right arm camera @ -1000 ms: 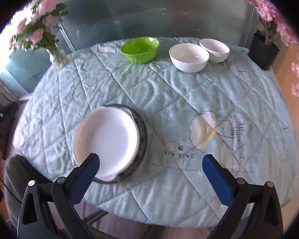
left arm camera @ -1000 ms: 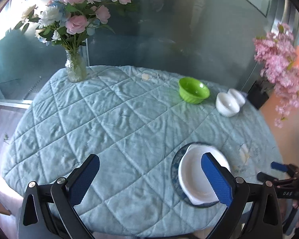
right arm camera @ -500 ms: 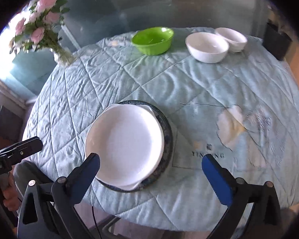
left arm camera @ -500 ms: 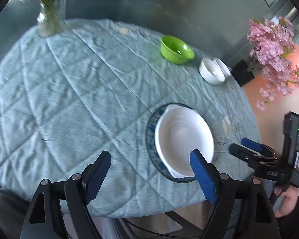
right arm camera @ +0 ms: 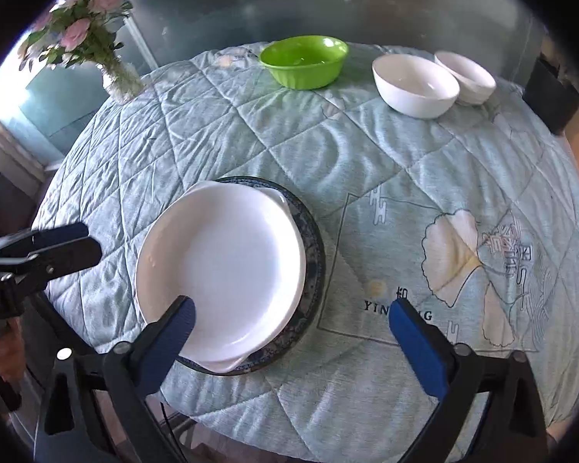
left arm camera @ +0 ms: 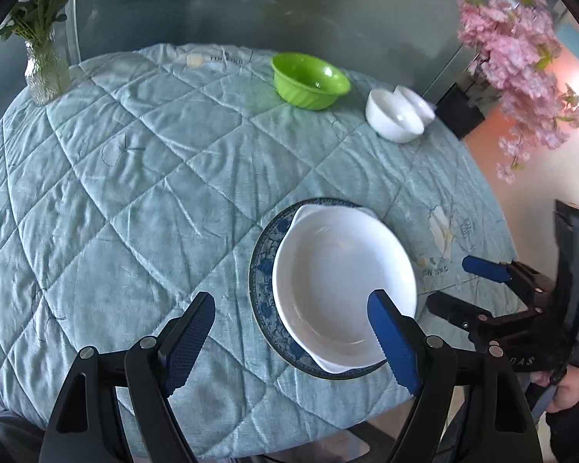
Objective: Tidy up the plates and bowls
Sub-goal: 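Move both grippers toward the green bowl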
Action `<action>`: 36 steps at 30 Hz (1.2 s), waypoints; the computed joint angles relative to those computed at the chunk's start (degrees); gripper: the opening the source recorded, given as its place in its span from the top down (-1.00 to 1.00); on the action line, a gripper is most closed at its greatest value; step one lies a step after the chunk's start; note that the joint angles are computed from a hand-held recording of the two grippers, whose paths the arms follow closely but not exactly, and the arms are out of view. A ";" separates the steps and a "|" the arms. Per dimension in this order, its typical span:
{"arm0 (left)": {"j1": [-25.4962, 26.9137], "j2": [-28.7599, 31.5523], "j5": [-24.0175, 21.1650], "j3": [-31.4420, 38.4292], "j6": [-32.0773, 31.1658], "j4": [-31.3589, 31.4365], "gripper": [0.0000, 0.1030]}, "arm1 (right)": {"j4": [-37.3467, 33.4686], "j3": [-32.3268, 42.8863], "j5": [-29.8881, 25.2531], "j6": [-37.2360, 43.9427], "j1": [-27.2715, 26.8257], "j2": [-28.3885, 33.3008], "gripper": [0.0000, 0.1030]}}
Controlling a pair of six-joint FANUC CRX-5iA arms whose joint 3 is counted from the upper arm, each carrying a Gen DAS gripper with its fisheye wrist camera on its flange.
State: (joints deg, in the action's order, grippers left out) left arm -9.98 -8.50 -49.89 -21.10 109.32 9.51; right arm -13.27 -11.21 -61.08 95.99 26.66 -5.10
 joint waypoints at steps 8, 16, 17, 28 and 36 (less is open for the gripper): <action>2.01 2.70 -1.38 -1.46 -2.68 5.55 -0.02 | -8.97 1.31 -0.61 6.44 -3.96 1.06 -0.05; 2.29 6.96 -2.21 -0.39 -3.08 6.94 0.31 | -10.06 2.50 0.41 5.92 -4.63 4.87 0.38; 2.33 7.00 -2.04 -0.52 -3.00 6.89 0.31 | -10.19 2.62 0.15 6.18 -4.58 5.06 0.38; -2.12 3.96 -3.22 13.02 15.82 -20.70 -0.99 | -13.02 5.30 3.66 7.39 -8.80 2.26 -1.00; 8.40 14.28 -3.76 25.48 -3.63 -6.64 -0.99 | -9.61 23.38 -2.10 8.06 -8.15 12.33 -1.00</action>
